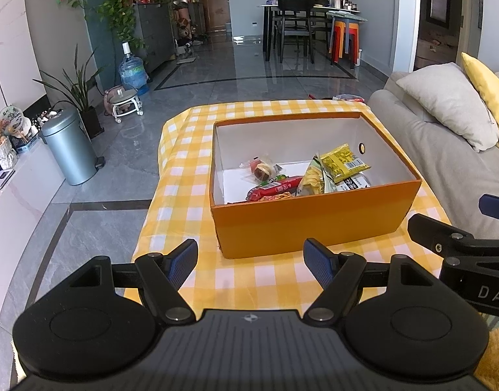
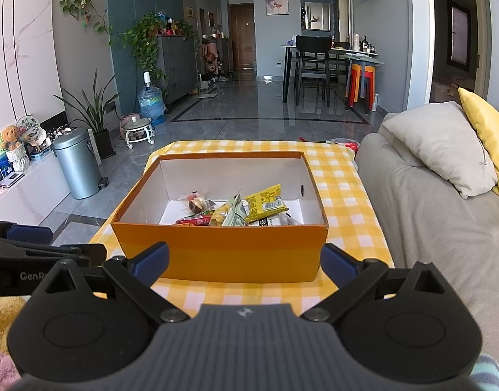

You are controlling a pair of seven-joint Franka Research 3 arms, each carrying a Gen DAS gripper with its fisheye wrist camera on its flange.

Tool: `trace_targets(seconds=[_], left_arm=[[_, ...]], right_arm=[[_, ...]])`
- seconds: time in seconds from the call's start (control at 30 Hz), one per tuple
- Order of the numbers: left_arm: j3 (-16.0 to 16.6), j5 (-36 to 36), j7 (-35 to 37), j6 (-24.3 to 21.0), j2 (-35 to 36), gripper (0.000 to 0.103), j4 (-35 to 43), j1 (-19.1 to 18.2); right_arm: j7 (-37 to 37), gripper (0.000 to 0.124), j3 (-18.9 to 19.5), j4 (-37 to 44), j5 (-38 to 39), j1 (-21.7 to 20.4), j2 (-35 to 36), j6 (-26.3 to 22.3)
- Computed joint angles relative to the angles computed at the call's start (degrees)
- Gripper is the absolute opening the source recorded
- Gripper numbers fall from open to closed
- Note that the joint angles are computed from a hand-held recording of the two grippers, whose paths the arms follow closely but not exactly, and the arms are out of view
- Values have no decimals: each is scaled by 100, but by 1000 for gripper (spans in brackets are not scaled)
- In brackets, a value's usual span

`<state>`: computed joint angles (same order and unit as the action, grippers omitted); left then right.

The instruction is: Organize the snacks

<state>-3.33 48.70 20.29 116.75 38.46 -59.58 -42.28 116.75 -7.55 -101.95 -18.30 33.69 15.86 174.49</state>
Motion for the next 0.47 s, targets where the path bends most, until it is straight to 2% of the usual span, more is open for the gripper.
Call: trace_targets(seconds=[0.47], left_arm=[[39, 63, -12, -20, 31, 87, 44, -56]], right_arm=[[-207, 97, 89, -4, 176, -69, 27, -25]])
